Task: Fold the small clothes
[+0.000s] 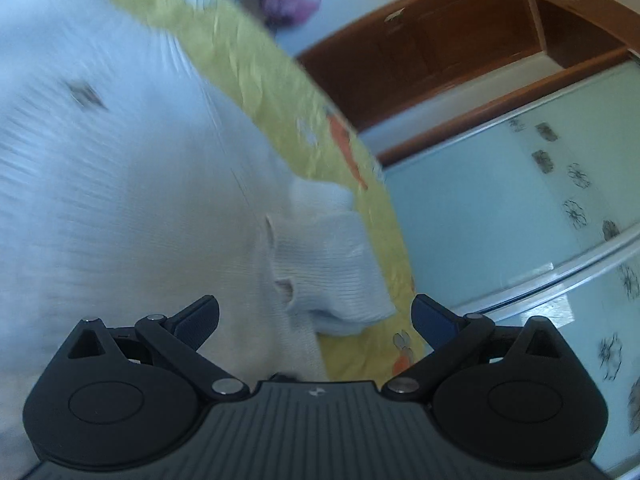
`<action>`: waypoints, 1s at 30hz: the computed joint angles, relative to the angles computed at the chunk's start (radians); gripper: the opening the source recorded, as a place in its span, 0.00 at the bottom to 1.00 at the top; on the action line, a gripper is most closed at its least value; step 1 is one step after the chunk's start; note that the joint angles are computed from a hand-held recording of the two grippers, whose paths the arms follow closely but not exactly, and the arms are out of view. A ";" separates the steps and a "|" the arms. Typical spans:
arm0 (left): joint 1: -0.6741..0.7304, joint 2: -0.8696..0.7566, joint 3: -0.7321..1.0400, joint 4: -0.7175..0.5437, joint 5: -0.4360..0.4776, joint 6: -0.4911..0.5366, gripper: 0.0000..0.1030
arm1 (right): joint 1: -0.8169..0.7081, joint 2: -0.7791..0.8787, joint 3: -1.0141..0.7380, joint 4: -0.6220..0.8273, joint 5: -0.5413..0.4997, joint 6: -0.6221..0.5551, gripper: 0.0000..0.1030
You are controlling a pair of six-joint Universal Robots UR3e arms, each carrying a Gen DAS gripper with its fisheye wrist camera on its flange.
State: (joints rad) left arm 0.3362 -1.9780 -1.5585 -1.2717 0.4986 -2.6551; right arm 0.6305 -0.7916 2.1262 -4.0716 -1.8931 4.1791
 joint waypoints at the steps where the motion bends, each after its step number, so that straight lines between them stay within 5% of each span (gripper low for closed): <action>1: -0.038 -0.049 0.042 0.048 0.015 -0.083 0.99 | -0.004 0.008 0.003 -0.017 0.007 0.006 0.46; 3: -0.096 -0.125 0.095 0.145 0.034 -0.199 0.87 | -0.021 0.030 0.013 -0.072 0.030 0.022 0.46; 5: -0.139 -0.166 0.149 0.135 0.057 -0.217 0.56 | -0.029 0.038 0.029 -0.112 0.052 0.039 0.46; 8: -0.188 -0.210 0.191 0.162 0.107 -0.231 0.47 | -0.031 0.067 0.036 -0.172 0.056 0.055 0.46; 13: -0.210 -0.199 0.130 0.335 0.153 -0.310 0.17 | -0.035 0.081 0.045 -0.208 0.068 0.058 0.47; 17: -0.213 -0.165 0.136 0.341 0.173 -0.244 0.07 | -0.035 0.101 0.041 -0.248 0.063 0.052 0.47; 26: -0.060 0.042 0.028 0.331 0.034 0.032 0.07 | -0.028 0.094 0.038 -0.228 0.055 0.047 0.47; 30: 0.069 0.130 -0.063 0.340 0.052 0.170 0.07 | -0.030 0.070 0.027 -0.185 0.056 0.040 0.48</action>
State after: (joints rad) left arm 0.4055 -1.8482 -1.6218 -0.9322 0.5507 -2.4856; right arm 0.6001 -0.7212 2.1536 -4.2566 -1.8366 4.2190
